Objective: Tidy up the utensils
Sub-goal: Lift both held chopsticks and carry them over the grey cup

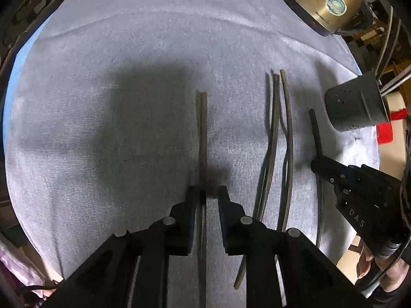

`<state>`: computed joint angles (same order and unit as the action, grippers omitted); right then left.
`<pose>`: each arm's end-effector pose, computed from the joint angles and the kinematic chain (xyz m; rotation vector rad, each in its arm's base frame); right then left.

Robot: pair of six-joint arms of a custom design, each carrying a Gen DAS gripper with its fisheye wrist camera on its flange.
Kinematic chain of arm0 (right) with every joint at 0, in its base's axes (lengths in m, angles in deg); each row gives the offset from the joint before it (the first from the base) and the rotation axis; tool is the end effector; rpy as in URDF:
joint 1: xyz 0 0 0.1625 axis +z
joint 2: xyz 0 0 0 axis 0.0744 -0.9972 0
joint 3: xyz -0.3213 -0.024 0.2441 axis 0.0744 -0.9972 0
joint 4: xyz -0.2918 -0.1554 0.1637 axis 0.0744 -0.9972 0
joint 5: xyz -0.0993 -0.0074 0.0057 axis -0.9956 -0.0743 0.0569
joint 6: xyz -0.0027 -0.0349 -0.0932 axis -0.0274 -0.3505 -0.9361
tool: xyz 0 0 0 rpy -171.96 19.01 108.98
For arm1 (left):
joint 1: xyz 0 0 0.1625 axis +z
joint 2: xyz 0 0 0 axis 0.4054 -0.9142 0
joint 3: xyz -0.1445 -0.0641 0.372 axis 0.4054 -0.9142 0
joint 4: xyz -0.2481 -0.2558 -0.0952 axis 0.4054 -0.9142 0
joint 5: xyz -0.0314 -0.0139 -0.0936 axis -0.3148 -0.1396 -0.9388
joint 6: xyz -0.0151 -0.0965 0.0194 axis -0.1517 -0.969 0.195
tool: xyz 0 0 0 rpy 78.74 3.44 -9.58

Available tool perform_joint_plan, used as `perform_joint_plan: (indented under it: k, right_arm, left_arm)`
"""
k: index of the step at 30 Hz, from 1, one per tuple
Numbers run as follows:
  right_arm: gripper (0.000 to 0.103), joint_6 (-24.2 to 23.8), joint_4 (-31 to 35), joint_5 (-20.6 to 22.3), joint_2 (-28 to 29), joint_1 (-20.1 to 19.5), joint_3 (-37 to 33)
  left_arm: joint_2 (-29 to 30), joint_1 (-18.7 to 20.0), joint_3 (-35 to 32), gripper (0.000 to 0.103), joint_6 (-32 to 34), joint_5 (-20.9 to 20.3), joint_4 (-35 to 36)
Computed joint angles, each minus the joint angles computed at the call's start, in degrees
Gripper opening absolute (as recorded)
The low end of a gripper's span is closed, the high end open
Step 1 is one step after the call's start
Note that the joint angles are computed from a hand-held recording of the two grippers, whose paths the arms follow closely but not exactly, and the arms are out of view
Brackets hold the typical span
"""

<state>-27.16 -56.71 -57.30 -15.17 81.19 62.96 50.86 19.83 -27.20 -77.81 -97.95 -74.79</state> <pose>0.0189 -0.6895 0.3116 0.6661 -2.3767 -0.0684 -0.3963 -0.6253 -0.0615 -0.3126 2.5858 -0.2612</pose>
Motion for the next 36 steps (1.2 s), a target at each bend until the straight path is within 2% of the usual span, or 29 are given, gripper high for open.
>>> perform_joint_plan:
  k: [1,2,4,5,7,10,12,14,16,18,21,22,23,25,27,29,34,36]
  right_arm:
    - [0.01,-0.1,-0.05,-0.21,0.09,0.11,-0.05]
    - [0.009,-0.12,0.12,-0.08,0.21,0.21,-0.29]
    - [0.007,0.22,0.37,1.07,-0.7,-0.27,0.24]
    - [0.007,0.51,0.07,2.33,-1.62,-0.69,0.96]
    - [0.007,0.08,-0.61,5.86,-4.4,-2.08,2.85]
    - [0.007,-0.1,-2.42,13.54,-9.0,-4.05,5.99]
    - [0.007,0.7,-5.93,20.04,-12.84,-5.64,8.81]
    - [0.007,1.4,-10.36,25.55,-16.18,-7.26,11.52]
    - [0.007,1.94,-13.9,29.46,-18.51,-8.6,13.03]
    - [0.007,2.48,-17.97,35.0,-20.75,-10.54,14.53]
    - [0.007,3.12,-23.92,39.16,-22.89,-11.39,16.08]
    - [0.007,3.25,-26.33,39.79,-23.06,-11.37,16.71]
    - [0.007,3.07,-28.76,40.76,-23.42,-11.5,17.15]
    - [0.007,2.28,-33.27,42.93,-23.54,-11.83,17.43]
    - [0.007,1.44,-38.91,44.48,-23.13,-12.17,18.15]
    - [0.007,2.09,-41.24,45.47,-22.16,-12.42,17.93]
    - [0.007,0.44,-47.05,45.44,-19.43,-12.38,17.94]
    - [0.007,-0.92,-48.7,45.27,-18.6,-12.28,17.71]
  left_arm:
    - [0.89,-0.06,-1.58,0.008,-0.14,0.47,1.11]
    - [0.59,0.31,-1.35,0.005,0.19,0.87,1.19]
    - [-1.09,0.26,2.6,0.005,0.61,0.2,-3.08]
    - [-3.21,0.29,7.09,0.005,0.39,-0.17,-6.58]
    - [-4.95,-0.4,11.11,0.005,-0.57,0.64,-10.45]
    - [-7.4,-2.32,17.22,0.005,-2.14,3.54,-17.2]
    - [-8.93,-4.4,21.08,0.005,-2.83,7.88,-22.34]
    - [-9.51,-6.4,22.78,0.005,-4.04,12.21,-24.23]
    - [-9.98,-8.35,24.55,0.005,-4.01,17.32,-27.97]
    - [-10.17,-9.21,26.51,0.005,-1.58,23.12,-33.71]
    - [-8.33,-12.34,25.69,0.005,-0.15,34.51,-35.05]
    - [-7.99,-12.83,25.91,0.005,1.15,36.47,-36.76]
    - [-6.78,-13.38,25.6,0.005,3.63,40.24,-39.38]
    - [-5.65,-14.07,24.9,0.005,4.39,46.44,-37.7]
    - [-3.76,-13.91,24.13,0.005,5.51,50.19,-39.15]
    - [-2.49,-13.06,24.02,0.005,6.35,51.46,-40.54]
    - [-2.51,-12.7,23.66,0.005,4.97,51.72,-39.14]
    - [-1.12,-12.41,21.84,0.005,7.66,52.73,-40.95]
